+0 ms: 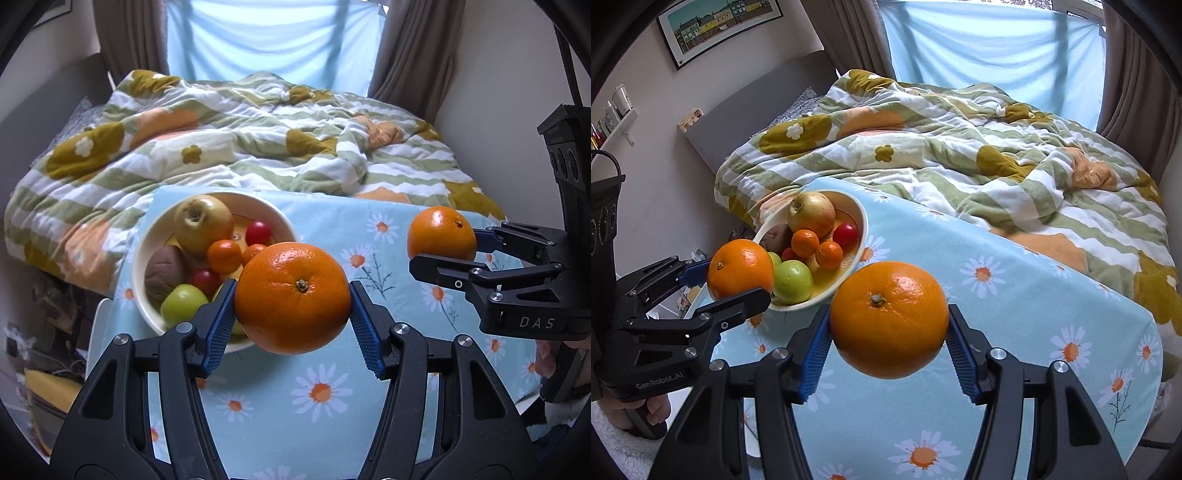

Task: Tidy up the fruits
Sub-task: 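Lower the large orange into the bowl and open the left tool while the right carries its orange, then lower the orange into the bowl and open the right tool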

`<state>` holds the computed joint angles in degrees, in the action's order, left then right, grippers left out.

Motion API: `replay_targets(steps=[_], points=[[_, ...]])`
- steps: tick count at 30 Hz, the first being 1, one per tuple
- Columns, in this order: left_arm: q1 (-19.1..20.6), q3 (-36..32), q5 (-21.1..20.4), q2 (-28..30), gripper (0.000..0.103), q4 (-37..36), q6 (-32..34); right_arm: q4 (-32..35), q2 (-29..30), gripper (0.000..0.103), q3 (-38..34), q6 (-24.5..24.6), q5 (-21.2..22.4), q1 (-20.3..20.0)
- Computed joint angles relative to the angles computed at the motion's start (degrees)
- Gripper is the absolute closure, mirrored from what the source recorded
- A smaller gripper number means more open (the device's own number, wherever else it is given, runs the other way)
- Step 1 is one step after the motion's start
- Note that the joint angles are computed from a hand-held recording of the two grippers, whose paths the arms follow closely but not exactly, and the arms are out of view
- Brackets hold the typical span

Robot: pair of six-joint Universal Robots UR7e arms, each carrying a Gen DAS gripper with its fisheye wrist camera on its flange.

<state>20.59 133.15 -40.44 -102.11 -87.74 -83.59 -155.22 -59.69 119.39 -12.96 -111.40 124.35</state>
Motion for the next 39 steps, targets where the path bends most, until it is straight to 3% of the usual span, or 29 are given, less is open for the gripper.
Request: replay_targets(steps=[6,12,25,35,37,39], points=[[3.2,1.3,0.3,-7.0,0.038,2.1,6.0,-1.0,4.8,0.048,-2.4,4.7,-1.4,2.4],[8.2,3.0,0.4,-11.2,0.038,-0.9,15.4,-2.6,8.5,0.048,-3.5,9.5,-2.9,3.9],[18.2,4.2,0.2,-10.1,0.038,-15.5,35.7,-5.6,12.6,0.048,-4.2,17.7,-6.3,5.1],[20.4,4.5,-0.5,-8.8,0.037,-20.2,40.6,-6.5,13.6,0.048,-4.4,19.9,-7.7,5.8],[20.3,4.7,-0.4,-9.0,0.033,-20.5,40.8,-6.5,13.5,0.048,-4.4,20.0,-7.9,6.0],[19.6,5.1,0.1,-9.8,0.008,-20.2,40.7,-6.4,13.4,0.048,-4.3,20.2,-7.9,6.0]])
